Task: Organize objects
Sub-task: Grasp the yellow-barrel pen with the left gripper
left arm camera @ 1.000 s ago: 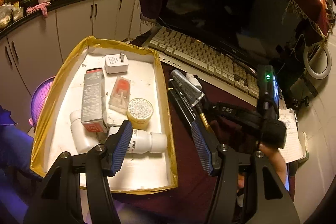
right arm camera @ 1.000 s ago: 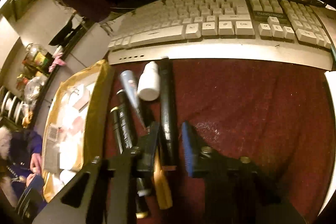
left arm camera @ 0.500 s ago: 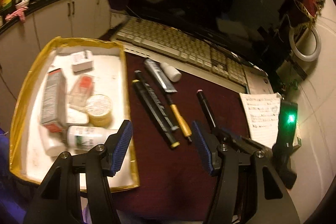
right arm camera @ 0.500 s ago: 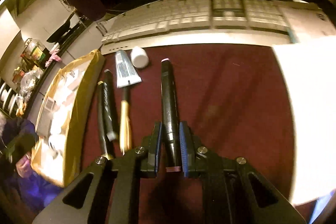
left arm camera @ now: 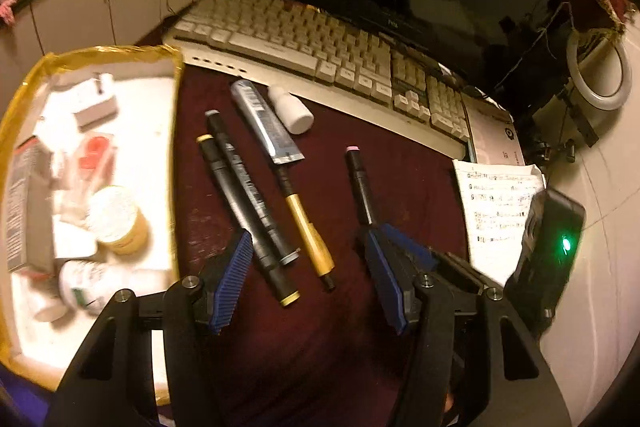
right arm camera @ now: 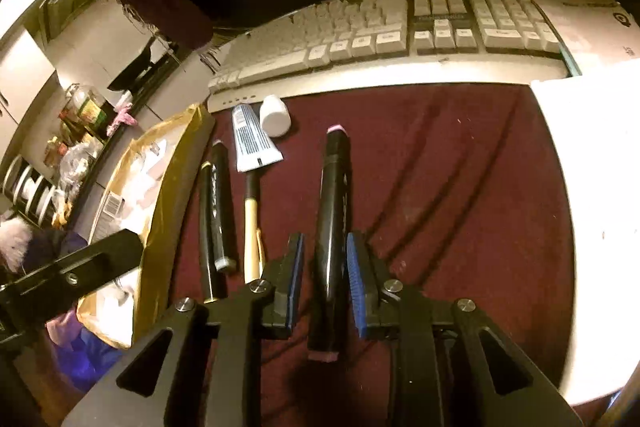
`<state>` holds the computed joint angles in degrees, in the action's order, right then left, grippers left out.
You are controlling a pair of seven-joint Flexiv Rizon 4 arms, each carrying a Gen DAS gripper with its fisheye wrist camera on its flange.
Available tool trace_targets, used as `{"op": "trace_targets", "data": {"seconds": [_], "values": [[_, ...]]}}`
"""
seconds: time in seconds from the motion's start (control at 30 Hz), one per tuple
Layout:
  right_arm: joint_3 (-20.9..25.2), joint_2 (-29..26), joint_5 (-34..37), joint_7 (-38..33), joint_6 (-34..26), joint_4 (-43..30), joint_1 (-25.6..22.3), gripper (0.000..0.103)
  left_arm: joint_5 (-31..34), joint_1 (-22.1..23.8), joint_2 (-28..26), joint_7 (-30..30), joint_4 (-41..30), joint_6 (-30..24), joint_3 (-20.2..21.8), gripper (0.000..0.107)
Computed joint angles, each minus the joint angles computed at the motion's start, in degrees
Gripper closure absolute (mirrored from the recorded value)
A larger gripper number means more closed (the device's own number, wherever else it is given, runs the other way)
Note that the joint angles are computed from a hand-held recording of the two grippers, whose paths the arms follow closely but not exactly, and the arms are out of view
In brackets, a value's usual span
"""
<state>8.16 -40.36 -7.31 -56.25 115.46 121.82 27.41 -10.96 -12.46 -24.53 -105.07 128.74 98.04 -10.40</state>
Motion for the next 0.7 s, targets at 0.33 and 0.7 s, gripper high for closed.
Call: {"op": "trace_targets", "data": {"seconds": [0.33, 0.7], "values": [[0.3, -1.2, 0.6, 0.6, 3.7, 0.8, -0.1, 0.088, -1.6, -3.4, -5.5, 1.1, -9.2, -8.7, 3.0, 0.063], [1.6, -1.3, -1.0, 1.3, 4.1, 0.9, -2.2, 0.088, 8.1, -16.2, -8.3, -7.9, -16.0, -18.5, 19.2, 0.098]]}}
